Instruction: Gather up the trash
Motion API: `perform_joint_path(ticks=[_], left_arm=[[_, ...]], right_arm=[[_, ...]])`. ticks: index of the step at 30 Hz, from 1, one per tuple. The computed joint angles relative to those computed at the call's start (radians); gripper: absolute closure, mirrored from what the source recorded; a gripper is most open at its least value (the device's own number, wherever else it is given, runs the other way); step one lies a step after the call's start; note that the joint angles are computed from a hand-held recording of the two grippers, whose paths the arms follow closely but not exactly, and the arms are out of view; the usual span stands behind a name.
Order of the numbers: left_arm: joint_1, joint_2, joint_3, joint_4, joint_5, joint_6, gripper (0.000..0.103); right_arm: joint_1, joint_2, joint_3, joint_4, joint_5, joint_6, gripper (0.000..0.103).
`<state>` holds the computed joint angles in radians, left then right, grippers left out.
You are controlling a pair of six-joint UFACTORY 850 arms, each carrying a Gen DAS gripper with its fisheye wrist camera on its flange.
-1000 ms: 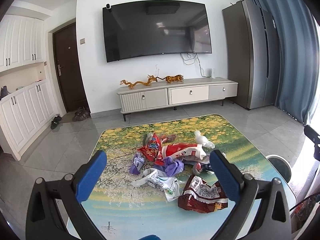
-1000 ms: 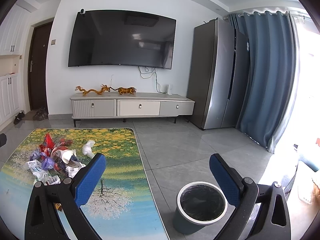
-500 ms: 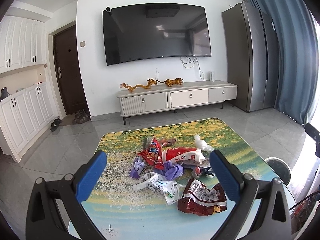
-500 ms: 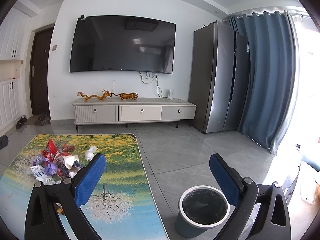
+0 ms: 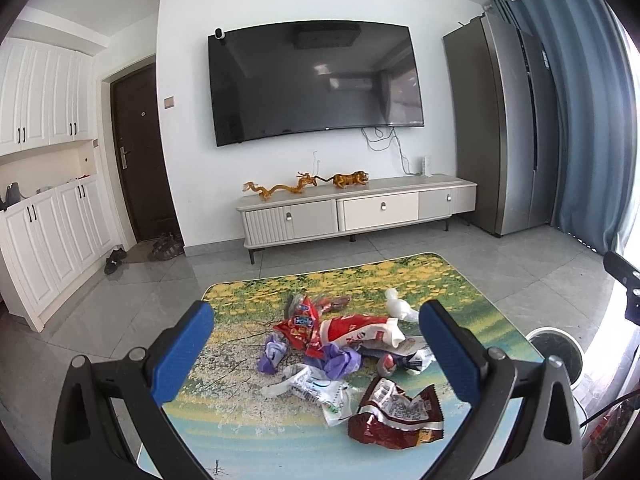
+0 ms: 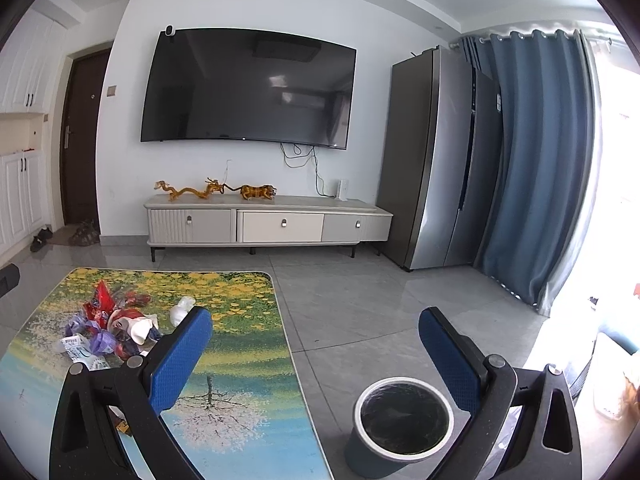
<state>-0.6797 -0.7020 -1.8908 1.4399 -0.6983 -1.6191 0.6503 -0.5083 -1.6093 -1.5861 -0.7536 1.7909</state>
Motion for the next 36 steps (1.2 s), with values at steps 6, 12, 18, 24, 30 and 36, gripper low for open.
perform_joint_path(ticks=[6,12,18,24,30,36], left_arm=[[-0.008,-0.013,-0.043,-0.063,0.016,0.098,0.0],[-0.013,-0.021,-0.061,-0.089,0.02,0.131,0.0],[-0.009,-0.046,-0.097,-0.111,-0.011,0.147,0.0],[0.014,-0.07,-0.128,-0.181,-0.001,0.186,0.0],[0.038,-0.093,-0.155,-0.274,0.033,0.253,0.0],[0.088,-0.108,-0.153,-0.481,0.09,0.36,0.001]], right_arm=[[-0.002,-0.004,-0.014,0.031,0.009,-0.04,0.0],[-0.006,-0.008,-0.023,0.028,0.031,-0.052,0.0],[-0.017,-0.02,-0.038,0.044,0.061,-0.069,0.0],[-0.03,-0.057,-0.086,0.089,0.093,-0.119,0.0],[-0.048,-0.093,-0.131,0.132,0.138,-0.168,0.0],[-0.088,-0.109,-0.139,0.195,0.339,-0.202,0.0]])
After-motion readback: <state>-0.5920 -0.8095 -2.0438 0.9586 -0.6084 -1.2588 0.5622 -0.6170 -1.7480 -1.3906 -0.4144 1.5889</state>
